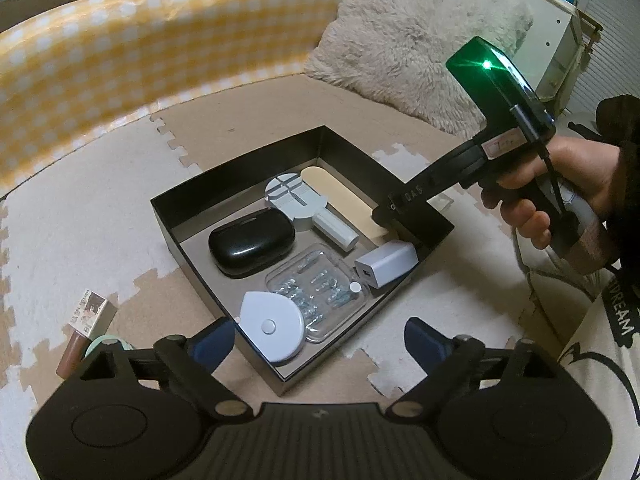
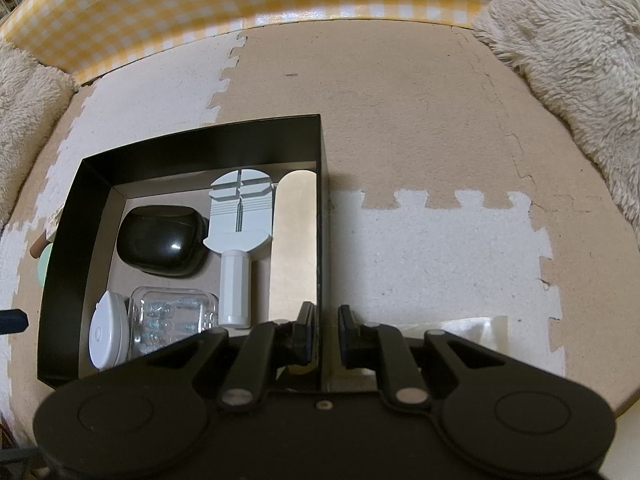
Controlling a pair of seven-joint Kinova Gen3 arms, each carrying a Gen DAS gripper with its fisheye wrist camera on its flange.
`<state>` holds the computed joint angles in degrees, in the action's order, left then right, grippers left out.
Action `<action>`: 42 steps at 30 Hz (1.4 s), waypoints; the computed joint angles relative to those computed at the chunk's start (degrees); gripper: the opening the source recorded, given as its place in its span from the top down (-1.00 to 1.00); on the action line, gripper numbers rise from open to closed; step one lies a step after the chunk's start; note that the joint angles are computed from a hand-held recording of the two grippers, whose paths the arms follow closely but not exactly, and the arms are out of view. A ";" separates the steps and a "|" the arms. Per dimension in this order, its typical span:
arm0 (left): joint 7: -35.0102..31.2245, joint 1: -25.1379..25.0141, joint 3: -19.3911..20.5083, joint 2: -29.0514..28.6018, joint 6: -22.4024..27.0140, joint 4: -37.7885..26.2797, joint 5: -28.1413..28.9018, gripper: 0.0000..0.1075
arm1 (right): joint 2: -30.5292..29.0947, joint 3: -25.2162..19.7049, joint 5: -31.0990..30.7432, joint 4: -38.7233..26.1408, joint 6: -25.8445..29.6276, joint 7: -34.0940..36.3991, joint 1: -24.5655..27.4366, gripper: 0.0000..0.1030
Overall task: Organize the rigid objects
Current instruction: 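Move the left tool down to the mint-green round compact, then close the left tool on the green compact and lift it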
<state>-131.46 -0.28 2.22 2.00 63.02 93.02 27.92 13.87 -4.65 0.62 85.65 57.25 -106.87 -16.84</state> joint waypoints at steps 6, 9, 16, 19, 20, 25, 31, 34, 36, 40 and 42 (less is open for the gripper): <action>-0.24 -0.50 -0.56 -0.79 -0.95 0.74 1.74 -0.92 | -0.01 0.02 -0.01 0.00 0.00 0.01 -0.01 0.73; -0.78 -1.19 -1.22 -1.03 -1.54 1.26 3.58 -0.92 | -0.01 0.02 0.01 0.00 0.01 0.00 -0.02 0.73; 0.55 -3.01 -2.69 -1.97 -5.13 2.20 6.42 -0.92 | -0.02 0.02 0.01 0.00 0.02 0.00 -0.03 0.73; 2.18 -3.93 -3.34 -2.19 -7.12 2.42 6.73 -0.92 | -0.03 0.01 0.03 0.02 0.00 0.01 -0.04 0.73; 2.96 -4.22 -3.53 -2.17 -7.80 2.43 6.52 -0.92 | -0.04 0.01 0.04 0.04 -0.01 -0.02 -0.05 0.73; 8.60 -5.36 -3.89 -1.24 -9.81 1.31 3.34 -0.92 | -0.05 0.02 0.03 0.04 -0.01 0.05 -0.01 0.73; 15.58 -6.46 -3.81 0.72 -10.28 0.01 -1.53 -0.92 | -0.02 0.02 0.09 0.01 0.00 0.02 -0.04 0.73; 20.12 -6.15 -3.31 1.91 -10.45 -0.35 -5.57 -0.92 | -0.02 0.02 0.09 0.01 0.00 0.02 -0.04 0.73; 23.25 -5.98 -3.08 2.94 -9.98 -0.77 -7.64 -0.92 | -0.02 0.02 0.09 0.01 0.00 0.02 -0.04 0.73; 27.60 -5.79 -2.67 4.70 -8.10 -1.21 -10.73 -0.92 | -0.03 0.02 0.04 0.02 -0.01 -0.01 -0.04 0.73; 29.88 -5.33 -2.47 5.33 -7.78 -1.05 -12.69 -0.92 | -0.03 0.02 0.04 0.01 -0.01 0.03 -0.02 0.73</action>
